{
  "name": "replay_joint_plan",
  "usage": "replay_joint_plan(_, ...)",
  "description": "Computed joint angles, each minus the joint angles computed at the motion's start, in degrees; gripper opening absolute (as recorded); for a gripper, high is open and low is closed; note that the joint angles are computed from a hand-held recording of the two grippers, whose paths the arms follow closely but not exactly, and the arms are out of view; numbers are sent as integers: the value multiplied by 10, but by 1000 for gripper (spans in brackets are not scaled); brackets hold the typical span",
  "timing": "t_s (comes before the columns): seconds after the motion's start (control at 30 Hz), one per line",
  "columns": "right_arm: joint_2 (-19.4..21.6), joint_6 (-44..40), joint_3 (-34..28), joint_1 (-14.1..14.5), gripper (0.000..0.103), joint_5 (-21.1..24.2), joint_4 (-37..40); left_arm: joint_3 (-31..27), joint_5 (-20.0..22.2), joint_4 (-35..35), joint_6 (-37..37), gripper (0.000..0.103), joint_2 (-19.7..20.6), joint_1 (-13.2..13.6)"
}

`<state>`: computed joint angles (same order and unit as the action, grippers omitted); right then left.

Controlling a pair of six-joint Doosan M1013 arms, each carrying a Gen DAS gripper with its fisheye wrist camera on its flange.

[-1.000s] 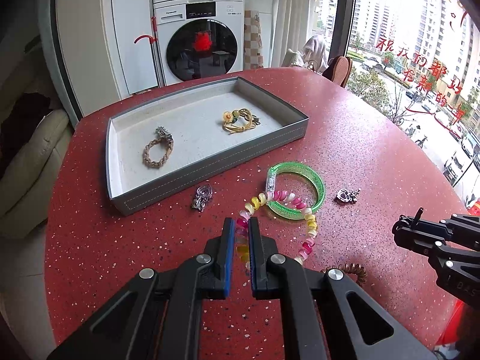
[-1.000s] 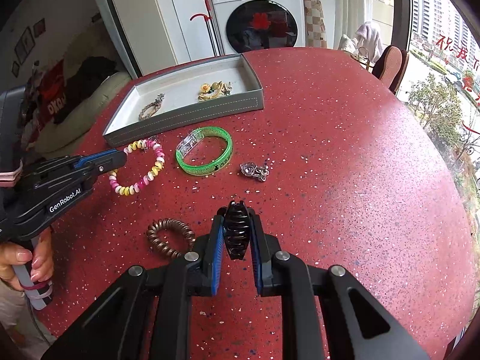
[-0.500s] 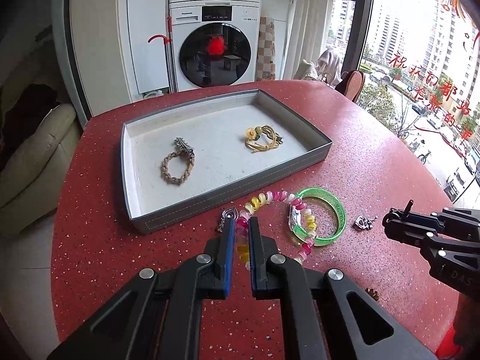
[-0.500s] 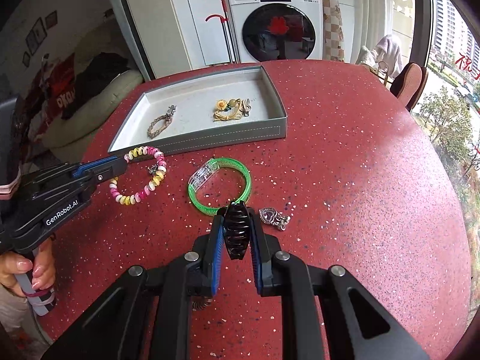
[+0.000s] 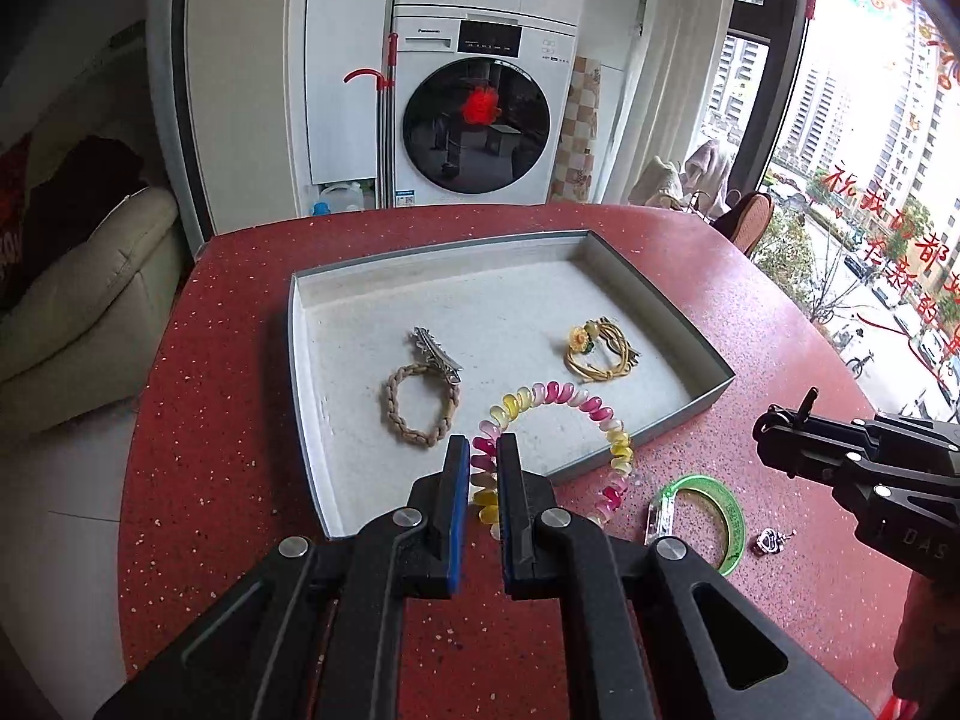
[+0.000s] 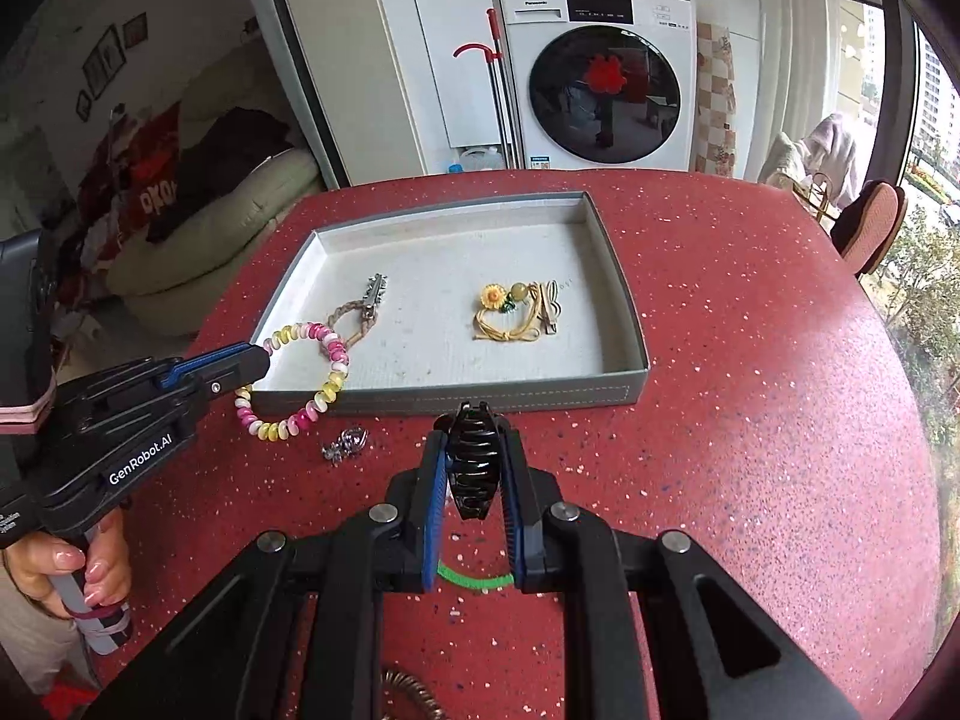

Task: Organize jewelry
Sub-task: 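Carry the claw clip with the right tool while the left tool carries the beaded bracelet into the tray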

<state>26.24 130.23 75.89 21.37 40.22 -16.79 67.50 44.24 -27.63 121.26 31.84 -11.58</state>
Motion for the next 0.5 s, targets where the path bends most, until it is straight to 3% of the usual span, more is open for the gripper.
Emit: replay_joint_plan(0.5, 94, -89, -139, -36, 19, 43, 62, -136, 46, 94, -140, 27, 89, -14)
